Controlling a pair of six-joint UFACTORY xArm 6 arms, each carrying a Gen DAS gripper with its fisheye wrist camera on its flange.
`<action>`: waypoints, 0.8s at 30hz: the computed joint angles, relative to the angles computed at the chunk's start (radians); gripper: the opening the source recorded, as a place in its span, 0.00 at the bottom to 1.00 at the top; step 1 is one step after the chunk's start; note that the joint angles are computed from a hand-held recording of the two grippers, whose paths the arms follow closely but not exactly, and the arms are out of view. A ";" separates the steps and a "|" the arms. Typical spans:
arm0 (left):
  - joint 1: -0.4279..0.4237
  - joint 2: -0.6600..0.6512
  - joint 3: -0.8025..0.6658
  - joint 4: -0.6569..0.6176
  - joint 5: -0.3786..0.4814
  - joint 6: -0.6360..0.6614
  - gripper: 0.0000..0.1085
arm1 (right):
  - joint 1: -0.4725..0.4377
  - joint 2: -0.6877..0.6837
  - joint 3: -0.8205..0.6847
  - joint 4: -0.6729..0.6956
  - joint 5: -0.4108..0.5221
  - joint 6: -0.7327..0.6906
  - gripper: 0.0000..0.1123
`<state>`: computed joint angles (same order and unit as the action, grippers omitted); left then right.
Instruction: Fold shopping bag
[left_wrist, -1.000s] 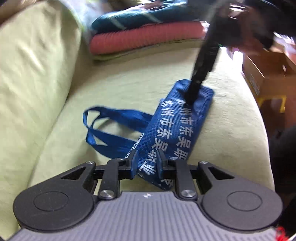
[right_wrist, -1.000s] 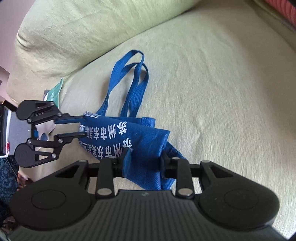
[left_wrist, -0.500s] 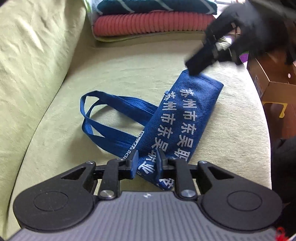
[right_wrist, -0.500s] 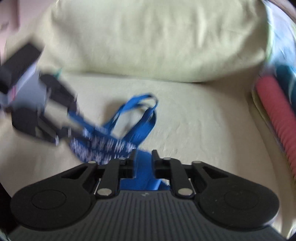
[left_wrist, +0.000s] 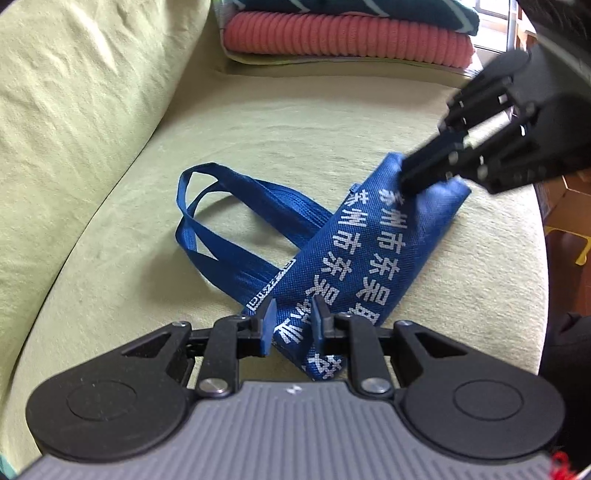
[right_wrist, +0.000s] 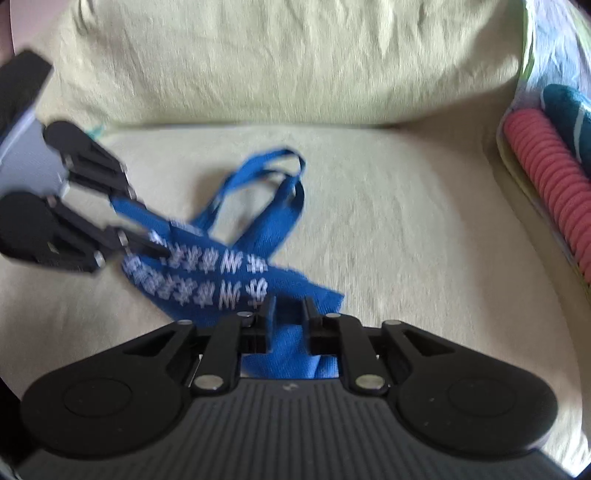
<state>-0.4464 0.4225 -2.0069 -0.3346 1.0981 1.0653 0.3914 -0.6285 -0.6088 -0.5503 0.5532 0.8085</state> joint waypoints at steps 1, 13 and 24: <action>0.000 0.003 -0.004 0.001 0.003 -0.004 0.20 | -0.004 0.001 0.005 -0.009 -0.009 0.024 0.10; -0.007 0.012 -0.032 0.031 0.027 -0.013 0.20 | 0.097 -0.020 -0.041 -0.116 0.039 -0.132 0.11; 0.002 0.113 -0.210 0.024 0.155 0.010 0.20 | 0.141 0.005 0.043 -0.520 -0.020 -0.387 0.40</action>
